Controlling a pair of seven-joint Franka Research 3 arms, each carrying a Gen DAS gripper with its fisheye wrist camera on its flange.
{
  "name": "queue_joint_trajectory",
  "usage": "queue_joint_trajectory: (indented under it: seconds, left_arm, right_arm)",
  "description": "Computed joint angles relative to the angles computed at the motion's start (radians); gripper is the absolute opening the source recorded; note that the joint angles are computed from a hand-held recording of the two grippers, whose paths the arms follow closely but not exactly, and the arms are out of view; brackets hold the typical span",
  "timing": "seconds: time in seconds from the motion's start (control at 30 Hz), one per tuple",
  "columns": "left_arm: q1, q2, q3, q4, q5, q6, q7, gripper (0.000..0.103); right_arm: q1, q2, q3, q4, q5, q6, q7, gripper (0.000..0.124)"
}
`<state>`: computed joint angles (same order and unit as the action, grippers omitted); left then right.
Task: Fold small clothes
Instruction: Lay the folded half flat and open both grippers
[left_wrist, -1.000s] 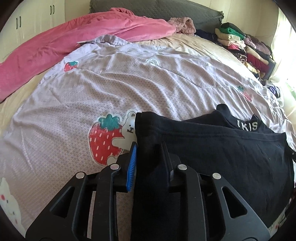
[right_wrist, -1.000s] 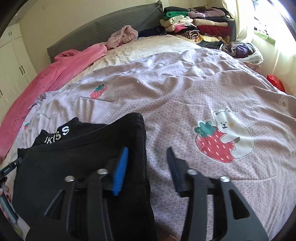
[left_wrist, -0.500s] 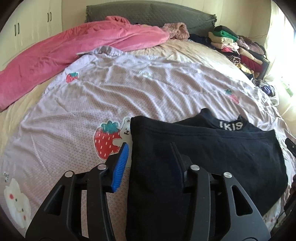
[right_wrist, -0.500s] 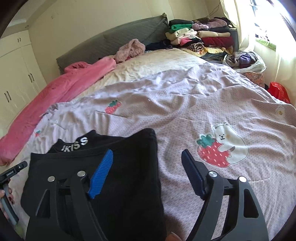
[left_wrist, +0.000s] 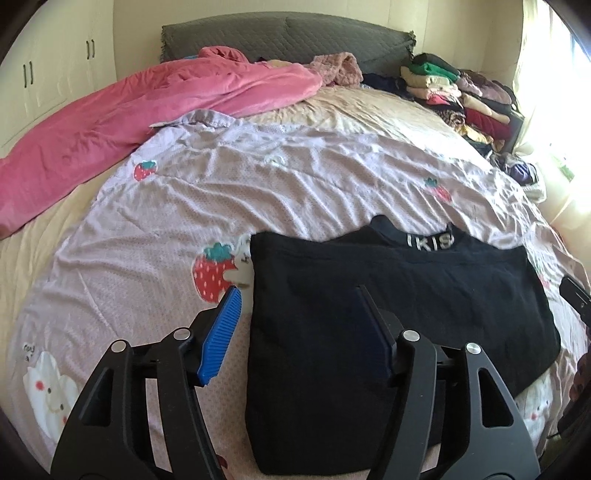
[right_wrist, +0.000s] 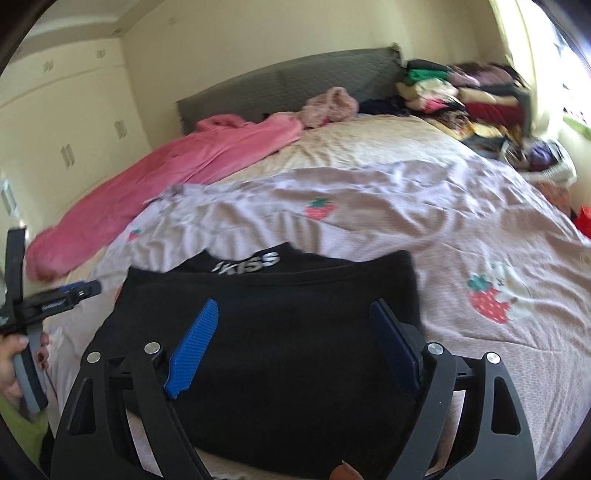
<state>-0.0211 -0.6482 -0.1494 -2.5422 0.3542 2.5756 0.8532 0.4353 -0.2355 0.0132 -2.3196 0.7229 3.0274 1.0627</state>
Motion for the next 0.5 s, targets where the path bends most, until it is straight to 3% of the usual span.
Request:
queue_joint_trajectory:
  seconds: [0.3, 0.5]
  left_arm:
    - [-0.042, -0.009, -0.017, -0.062, -0.016, -0.039, 0.014, 0.055]
    - [-0.052, -0.001, -0.035, -0.094, 0.005, -0.042, -0.001, 0.06]
  right_arm:
    - [0.004, 0.004, 0.076, -0.039, -0.112, -0.072, 0.079, 0.083]
    - [-0.071, 0.055, 0.144, -0.039, -0.351, -0.134, 0.302, 0.084]
